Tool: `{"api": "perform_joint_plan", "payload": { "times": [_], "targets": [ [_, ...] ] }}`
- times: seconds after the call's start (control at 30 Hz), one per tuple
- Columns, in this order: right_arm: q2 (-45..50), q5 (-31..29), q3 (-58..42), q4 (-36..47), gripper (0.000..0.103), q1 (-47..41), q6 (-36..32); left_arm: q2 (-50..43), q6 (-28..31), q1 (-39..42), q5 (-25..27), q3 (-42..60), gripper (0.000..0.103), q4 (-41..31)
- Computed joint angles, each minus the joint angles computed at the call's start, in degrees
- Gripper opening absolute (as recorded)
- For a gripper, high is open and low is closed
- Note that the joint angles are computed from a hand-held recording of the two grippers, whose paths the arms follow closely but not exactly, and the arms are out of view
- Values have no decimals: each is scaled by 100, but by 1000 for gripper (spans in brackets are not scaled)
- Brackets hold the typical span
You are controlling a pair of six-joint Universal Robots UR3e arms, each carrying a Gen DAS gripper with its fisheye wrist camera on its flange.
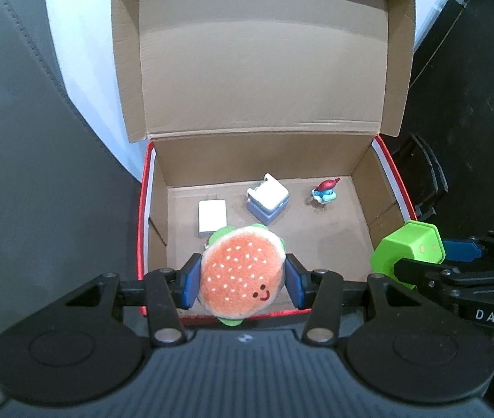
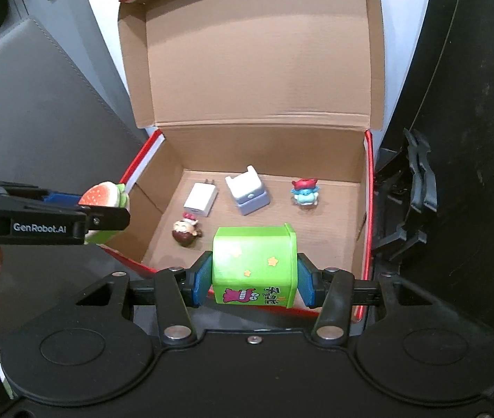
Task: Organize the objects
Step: 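Lift both figures and carry them over the shoebox floor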
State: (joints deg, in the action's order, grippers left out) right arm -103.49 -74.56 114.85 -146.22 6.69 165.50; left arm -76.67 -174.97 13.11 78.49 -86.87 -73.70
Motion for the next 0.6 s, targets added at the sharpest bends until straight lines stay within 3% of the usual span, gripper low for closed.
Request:
{"api": "perform_joint_plan", "payload": {
  "times": [0.6],
  "targets": [
    [925, -281, -686, -135, 49, 10, -21, -1022, -208, -190, -5, 400, 48, 369]
  ]
}}
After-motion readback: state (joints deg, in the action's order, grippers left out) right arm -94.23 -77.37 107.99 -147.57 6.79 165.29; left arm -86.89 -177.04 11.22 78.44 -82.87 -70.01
